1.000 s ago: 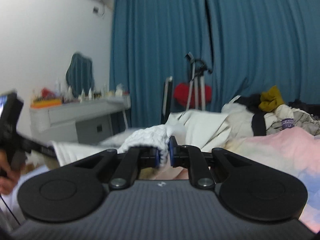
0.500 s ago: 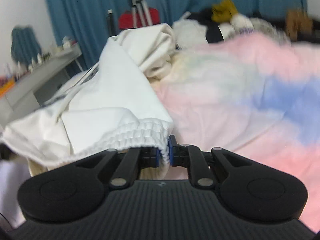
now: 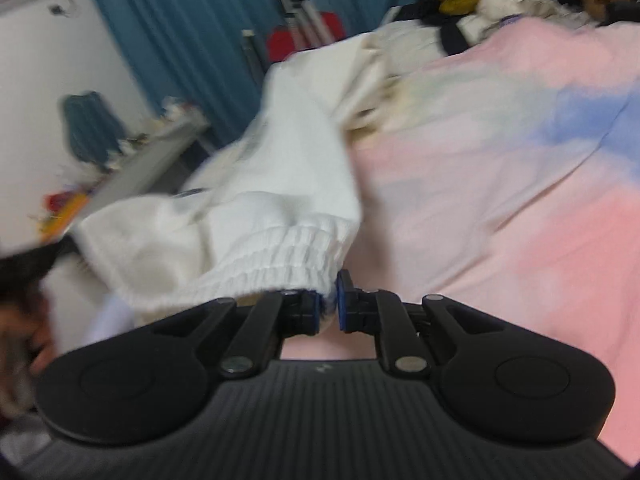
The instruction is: Fold clothes
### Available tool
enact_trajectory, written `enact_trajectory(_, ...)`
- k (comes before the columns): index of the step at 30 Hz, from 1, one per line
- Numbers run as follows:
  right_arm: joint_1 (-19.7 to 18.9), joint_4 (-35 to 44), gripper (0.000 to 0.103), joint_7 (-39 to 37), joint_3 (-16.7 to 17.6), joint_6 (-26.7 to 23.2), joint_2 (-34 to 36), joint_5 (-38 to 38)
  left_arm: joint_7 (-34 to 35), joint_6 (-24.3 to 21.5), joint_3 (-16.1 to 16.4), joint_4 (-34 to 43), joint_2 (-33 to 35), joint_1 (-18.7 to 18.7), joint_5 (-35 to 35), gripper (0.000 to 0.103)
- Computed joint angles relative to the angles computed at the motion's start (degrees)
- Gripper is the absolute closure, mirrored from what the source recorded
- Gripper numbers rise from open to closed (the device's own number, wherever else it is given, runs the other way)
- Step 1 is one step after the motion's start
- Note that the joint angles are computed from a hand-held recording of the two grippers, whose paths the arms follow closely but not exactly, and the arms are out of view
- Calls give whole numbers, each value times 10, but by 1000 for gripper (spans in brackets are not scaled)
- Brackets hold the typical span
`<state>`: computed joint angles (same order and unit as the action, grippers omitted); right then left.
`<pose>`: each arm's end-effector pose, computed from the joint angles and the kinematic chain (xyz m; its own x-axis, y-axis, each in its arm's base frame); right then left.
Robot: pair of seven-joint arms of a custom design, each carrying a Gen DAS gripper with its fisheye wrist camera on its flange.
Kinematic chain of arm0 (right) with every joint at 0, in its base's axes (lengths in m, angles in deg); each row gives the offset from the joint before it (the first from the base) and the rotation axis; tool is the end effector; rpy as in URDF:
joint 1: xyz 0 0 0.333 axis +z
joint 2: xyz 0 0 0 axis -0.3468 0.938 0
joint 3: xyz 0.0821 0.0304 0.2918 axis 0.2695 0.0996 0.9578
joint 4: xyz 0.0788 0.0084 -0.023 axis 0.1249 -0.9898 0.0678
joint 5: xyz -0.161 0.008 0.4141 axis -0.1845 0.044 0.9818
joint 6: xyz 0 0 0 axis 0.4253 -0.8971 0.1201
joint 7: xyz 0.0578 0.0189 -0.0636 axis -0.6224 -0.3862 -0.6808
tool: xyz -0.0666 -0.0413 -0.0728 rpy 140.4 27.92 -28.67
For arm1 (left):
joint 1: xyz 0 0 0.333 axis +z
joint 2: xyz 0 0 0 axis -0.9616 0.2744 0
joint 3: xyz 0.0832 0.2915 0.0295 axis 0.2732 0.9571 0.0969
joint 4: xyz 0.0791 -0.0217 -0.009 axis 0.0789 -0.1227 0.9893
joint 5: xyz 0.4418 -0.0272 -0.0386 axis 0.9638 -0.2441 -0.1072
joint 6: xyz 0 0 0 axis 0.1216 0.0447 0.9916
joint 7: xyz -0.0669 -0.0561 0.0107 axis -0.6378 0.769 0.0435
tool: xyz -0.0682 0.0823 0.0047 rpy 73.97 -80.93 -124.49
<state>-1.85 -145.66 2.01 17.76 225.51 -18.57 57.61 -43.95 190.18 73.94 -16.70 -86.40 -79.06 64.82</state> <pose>0.5915 0.1738 0.4730 0.2288 -0.8442 -0.4848 -0.6448 0.2417 -0.7252 0.6226 -0.1928 0.6032 0.1279 -0.9898 -0.0628 -0.4594 -0.0030 -0.8882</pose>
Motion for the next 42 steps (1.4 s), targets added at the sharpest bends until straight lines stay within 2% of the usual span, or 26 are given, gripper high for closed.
enact_trajectory(3,17,18,91,-77,10,-25,-4,59,-15,4,15,42,8,18,20,94)
enact_trajectory(6,26,64,91,-149,18,-81,17,124,36,0,32,102,33,34,-24,94)
enact_trajectory(9,31,132,91,-202,31,-130,64,145,60,-20,50,166,74,45,-27,94)
enact_trajectory(11,30,185,91,-192,42,-165,111,111,95,-27,59,189,105,52,-61,94)
enact_trajectory(15,41,266,91,-110,59,-156,207,-26,152,-44,76,217,162,64,-131,94)
enact_trajectory(19,40,293,91,-40,62,-151,255,-121,152,-35,92,214,198,64,-157,93)
enact_trajectory(24,12,310,90,-19,92,-153,264,-148,139,-12,105,195,197,62,-159,90)
enact_trajectory(25,8,305,89,-22,99,-146,259,-152,143,-13,104,187,189,62,-161,87)
enact_trajectory(27,3,292,87,-36,112,-128,249,-151,140,-19,104,165,167,59,-158,74)
enact_trajectory(28,0,286,84,-53,119,-116,248,-144,128,-24,104,148,148,54,-147,69)
enact_trajectory(30,-7,275,68,-85,132,-105,241,-127,95,-25,104,102,103,52,-115,41)
enact_trajectory(31,-17,268,49,-118,145,-103,235,-97,87,-25,101,85,86,55,-103,36)
enact_trajectory(32,-25,261,23,-156,156,-104,229,-62,85,-24,96,64,66,59,-95,29)
enact_trajectory(34,-32,245,4,-242,169,-98,211,16,76,-19,85,22,22,68,-78,22)
enact_trajectory(35,-31,235,0,-280,169,-95,200,43,71,-14,78,1,0,73,-71,21)
enact_trajectory(39,-18,202,0,-392,159,-78,153,132,43,9,47,-73,-83,89,-57,14)
enact_trajectory(42,-10,180,0,-419,138,-78,119,179,17,44,20,-124,-139,98,-53,3)
